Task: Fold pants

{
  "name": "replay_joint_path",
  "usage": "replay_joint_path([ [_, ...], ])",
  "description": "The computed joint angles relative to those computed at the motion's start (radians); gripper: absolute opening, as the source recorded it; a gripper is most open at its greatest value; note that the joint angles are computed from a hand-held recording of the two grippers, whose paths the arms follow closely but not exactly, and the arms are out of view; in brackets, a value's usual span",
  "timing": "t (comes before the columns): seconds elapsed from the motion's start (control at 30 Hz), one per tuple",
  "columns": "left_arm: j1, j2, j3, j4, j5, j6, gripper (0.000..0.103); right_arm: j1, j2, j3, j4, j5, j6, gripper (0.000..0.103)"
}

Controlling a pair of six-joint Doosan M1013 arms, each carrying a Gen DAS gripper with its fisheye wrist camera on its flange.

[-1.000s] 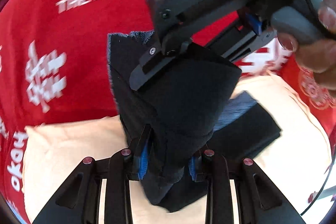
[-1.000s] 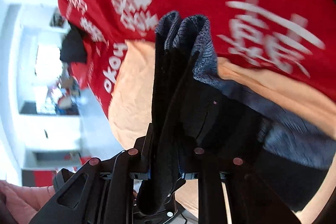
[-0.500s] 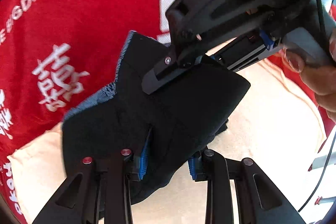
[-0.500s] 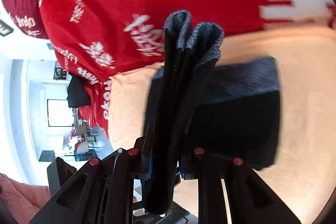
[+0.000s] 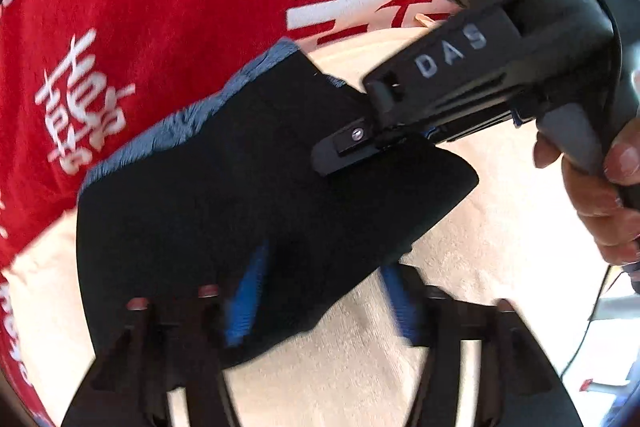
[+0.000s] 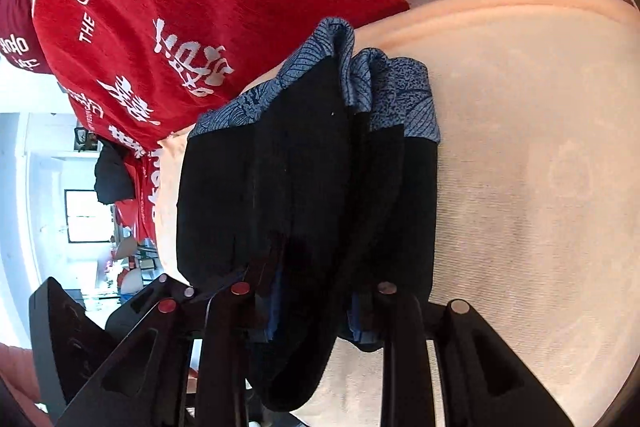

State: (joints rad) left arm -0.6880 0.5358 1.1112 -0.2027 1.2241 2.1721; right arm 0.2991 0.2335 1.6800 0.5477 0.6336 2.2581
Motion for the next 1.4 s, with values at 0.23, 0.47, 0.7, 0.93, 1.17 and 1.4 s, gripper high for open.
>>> replay_joint_path([
  [0.23, 0.043, 0.037, -0.098, 0.005, 0.159, -0.088, 0.1, 0.026, 0.011, -0.06, -0.196, 0.124, 0.165, 0.04],
  [0.47, 0.093, 0.049, -0.145, 0.045, 0.141, -0.156, 0.1, 0.097, 0.051, -0.169, -0.501, 0.454, 0.408, 0.09],
  [0.7, 0.144, 0.145, -0.287, 0.081, 0.159, -0.249, 0.1, 0.145, 0.03, -0.182, -0.605, 0.516, 0.587, 0.085],
  [0.93, 0.167, 0.333, -0.59, 0.094, 0.229, -0.452, 0.1, 0.151, 0.061, -0.245, -0.655, 0.479, 0.558, 0.028],
  [1.17, 0.155, 0.375, -0.578, 0.165, 0.223, -0.427, 0.1, 0.142, 0.095, -0.247, -0.593, 0.461, 0.502, 0.028],
  [1.4, 0.165, 0.362, -0.567, 0.15, 0.25, -0.374, 0.1, 0.145, 0.078, -0.227, -0.6, 0.477, 0.532, 0.028],
])
